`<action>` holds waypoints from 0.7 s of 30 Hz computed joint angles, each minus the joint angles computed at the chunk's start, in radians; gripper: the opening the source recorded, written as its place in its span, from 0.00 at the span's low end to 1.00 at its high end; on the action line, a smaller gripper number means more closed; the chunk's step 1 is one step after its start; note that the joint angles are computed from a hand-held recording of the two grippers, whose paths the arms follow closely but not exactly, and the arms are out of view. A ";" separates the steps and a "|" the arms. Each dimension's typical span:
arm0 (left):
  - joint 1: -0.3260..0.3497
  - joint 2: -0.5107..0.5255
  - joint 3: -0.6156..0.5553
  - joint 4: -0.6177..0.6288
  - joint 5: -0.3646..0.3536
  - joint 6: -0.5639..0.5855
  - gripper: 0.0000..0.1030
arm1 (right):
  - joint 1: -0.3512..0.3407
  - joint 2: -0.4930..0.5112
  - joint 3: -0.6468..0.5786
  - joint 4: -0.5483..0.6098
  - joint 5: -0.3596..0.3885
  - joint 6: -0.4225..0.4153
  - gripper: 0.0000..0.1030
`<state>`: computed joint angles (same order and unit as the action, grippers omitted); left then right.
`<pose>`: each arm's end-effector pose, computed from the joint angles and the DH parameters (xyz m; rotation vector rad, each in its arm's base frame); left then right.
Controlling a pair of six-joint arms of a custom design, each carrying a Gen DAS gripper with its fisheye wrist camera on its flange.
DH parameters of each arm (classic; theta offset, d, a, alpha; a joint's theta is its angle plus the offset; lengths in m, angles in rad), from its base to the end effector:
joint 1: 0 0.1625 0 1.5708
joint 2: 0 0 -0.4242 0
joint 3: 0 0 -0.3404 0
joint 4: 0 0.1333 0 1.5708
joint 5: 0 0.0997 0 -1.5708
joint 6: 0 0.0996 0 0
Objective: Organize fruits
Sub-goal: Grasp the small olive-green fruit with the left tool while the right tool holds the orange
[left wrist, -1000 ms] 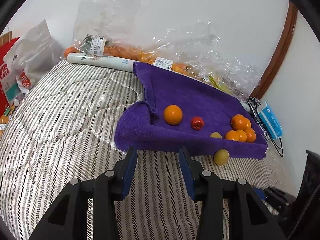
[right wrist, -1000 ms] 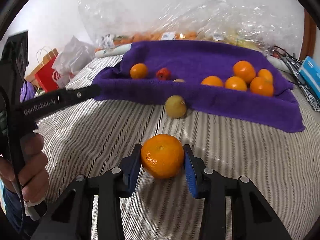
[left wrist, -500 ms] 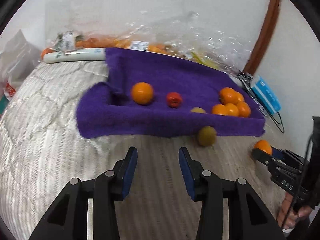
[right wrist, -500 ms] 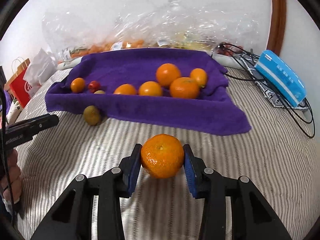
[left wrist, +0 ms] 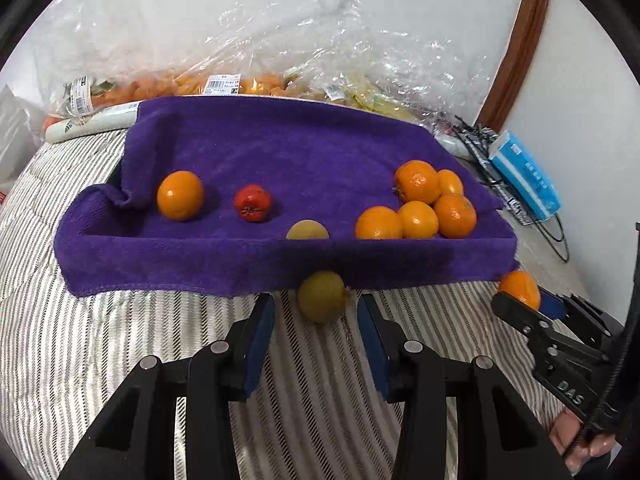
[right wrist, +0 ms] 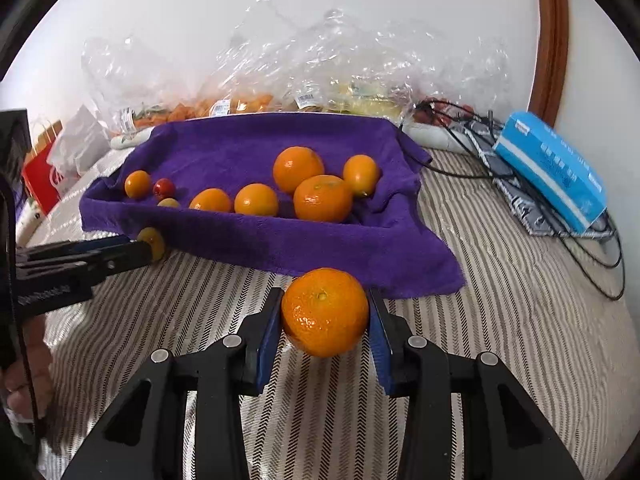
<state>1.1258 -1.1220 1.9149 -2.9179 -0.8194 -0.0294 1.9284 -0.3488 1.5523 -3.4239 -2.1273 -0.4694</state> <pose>-0.0533 -0.5795 0.2928 0.2312 2.3991 -0.8841 0.3036 -0.5820 -0.0173 0.7677 -2.3353 0.7836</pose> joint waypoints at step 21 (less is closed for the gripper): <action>-0.022 -0.007 0.046 -0.046 0.042 -0.044 0.26 | 0.001 -0.021 0.019 0.010 0.019 0.042 0.39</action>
